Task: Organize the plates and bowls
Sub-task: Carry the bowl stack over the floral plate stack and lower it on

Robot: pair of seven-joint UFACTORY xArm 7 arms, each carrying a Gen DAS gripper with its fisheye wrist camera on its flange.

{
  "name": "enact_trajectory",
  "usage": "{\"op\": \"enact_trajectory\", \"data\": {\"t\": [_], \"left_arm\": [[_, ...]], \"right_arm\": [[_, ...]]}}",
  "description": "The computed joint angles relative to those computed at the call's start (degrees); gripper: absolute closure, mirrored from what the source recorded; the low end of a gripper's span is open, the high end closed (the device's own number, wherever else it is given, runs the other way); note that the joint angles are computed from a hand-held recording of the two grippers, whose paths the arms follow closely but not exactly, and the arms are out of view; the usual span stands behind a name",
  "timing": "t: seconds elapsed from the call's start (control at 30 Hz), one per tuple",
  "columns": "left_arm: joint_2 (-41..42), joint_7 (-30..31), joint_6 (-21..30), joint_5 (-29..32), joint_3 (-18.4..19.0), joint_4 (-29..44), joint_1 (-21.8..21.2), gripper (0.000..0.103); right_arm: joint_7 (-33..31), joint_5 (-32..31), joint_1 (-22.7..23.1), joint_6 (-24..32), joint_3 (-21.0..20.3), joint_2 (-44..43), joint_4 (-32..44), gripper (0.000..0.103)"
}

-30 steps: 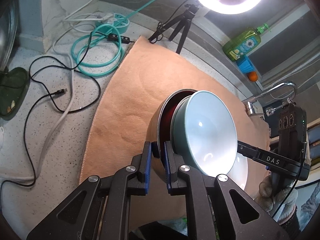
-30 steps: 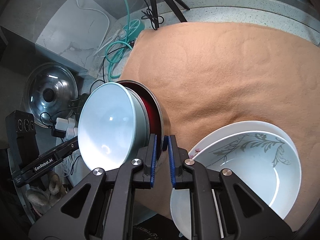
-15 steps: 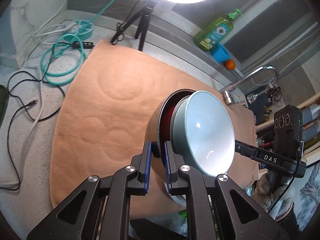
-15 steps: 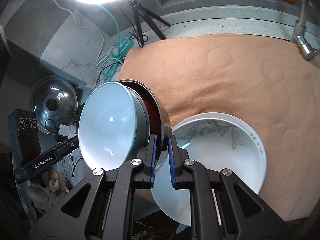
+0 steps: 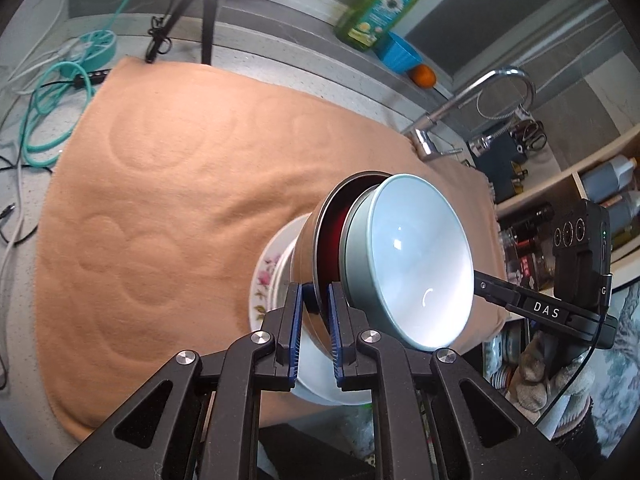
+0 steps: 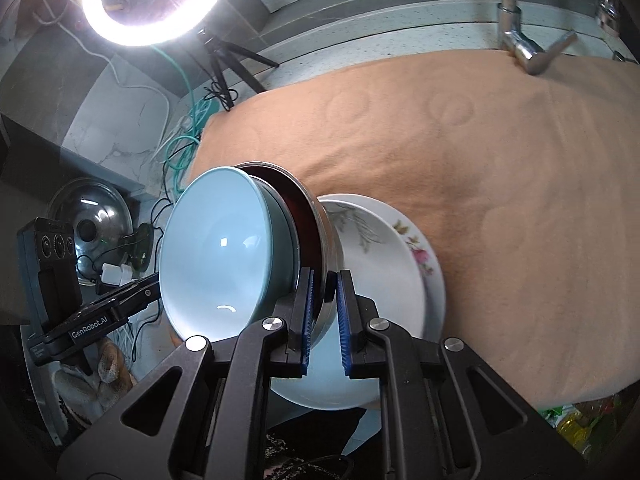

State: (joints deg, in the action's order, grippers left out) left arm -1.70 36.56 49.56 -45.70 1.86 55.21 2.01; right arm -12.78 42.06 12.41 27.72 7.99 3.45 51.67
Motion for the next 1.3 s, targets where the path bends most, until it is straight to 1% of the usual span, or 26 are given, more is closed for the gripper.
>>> {"op": "enact_trajectory", "data": {"t": [0.37, 0.73, 1.13, 1.3], "left_arm": [[0.08, -0.75, 0.49, 2.17, -0.92, -0.84, -1.4, 0.092], [-0.03, -1.03, -0.2, 3.16, -1.2, -1.35, -2.05, 0.092], [-0.79, -1.28, -1.53, 3.89, -1.22, -2.42, -2.39, 0.092], [-1.37, -1.57, -2.53, 3.84, -1.18, -3.15, -2.74, 0.092]], "right_arm": [[0.0, 2.01, -0.12, -1.37, -0.91, -2.32, -4.74, 0.092], [-1.16, 3.9, 0.13, -2.5, -1.26, -2.64, -6.32, 0.092], [-1.44, 4.04, 0.4, -2.5, -1.24, -3.15, -6.53, 0.091], [-0.58, 2.07, 0.82, -3.93, -1.42, -4.49, -7.66, 0.091]]}}
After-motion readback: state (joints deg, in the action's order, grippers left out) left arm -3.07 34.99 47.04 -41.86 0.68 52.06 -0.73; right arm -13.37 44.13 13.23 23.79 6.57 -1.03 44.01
